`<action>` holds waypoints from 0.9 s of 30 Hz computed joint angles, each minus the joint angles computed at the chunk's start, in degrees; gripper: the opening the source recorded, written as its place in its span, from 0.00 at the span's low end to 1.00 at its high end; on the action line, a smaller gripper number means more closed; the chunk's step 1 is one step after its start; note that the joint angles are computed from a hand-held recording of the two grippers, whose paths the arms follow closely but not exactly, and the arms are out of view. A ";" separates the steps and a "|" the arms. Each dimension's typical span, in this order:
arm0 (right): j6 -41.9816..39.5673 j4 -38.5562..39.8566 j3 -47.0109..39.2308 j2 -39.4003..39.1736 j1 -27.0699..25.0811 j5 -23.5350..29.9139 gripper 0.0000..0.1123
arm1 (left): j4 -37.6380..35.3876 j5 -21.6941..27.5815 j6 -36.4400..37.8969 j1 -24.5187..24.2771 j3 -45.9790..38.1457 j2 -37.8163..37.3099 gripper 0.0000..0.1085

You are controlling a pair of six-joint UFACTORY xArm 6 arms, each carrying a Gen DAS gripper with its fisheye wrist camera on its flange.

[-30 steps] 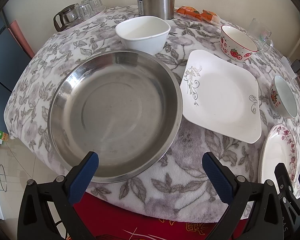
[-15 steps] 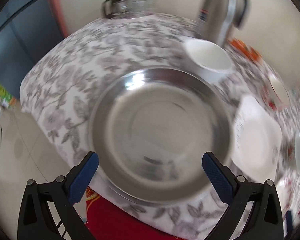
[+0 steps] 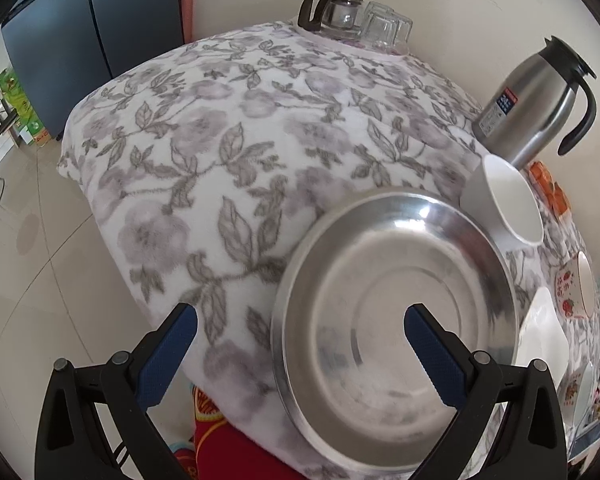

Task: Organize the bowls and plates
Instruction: 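Close the left tool's fingers on the rim of the steel basin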

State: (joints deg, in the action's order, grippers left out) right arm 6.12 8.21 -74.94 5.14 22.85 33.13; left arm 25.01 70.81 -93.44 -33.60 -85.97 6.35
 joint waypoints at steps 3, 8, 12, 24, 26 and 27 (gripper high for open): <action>-1.96 3.24 -0.97 1.27 0.55 -0.29 0.90 | 2.39 -2.83 -0.91 0.76 2.37 -1.11 0.95; -4.73 8.01 -3.19 3.48 0.84 1.81 0.77 | 5.57 -12.31 -2.02 2.63 7.23 -3.17 0.95; -7.47 12.36 -4.45 4.71 0.69 3.50 0.63 | 4.05 -14.96 -0.18 3.67 7.67 -2.76 0.95; -7.76 16.63 -7.50 8.03 -0.06 6.02 0.40 | -2.41 -16.01 2.28 5.76 10.85 -2.62 0.94; -7.99 17.05 -7.93 8.50 -0.06 6.09 0.36 | -2.51 -16.61 2.59 5.87 11.05 -2.52 0.86; -8.04 17.15 -8.13 8.72 -0.08 6.17 0.33 | -2.71 -17.13 3.01 5.99 11.19 -2.47 0.81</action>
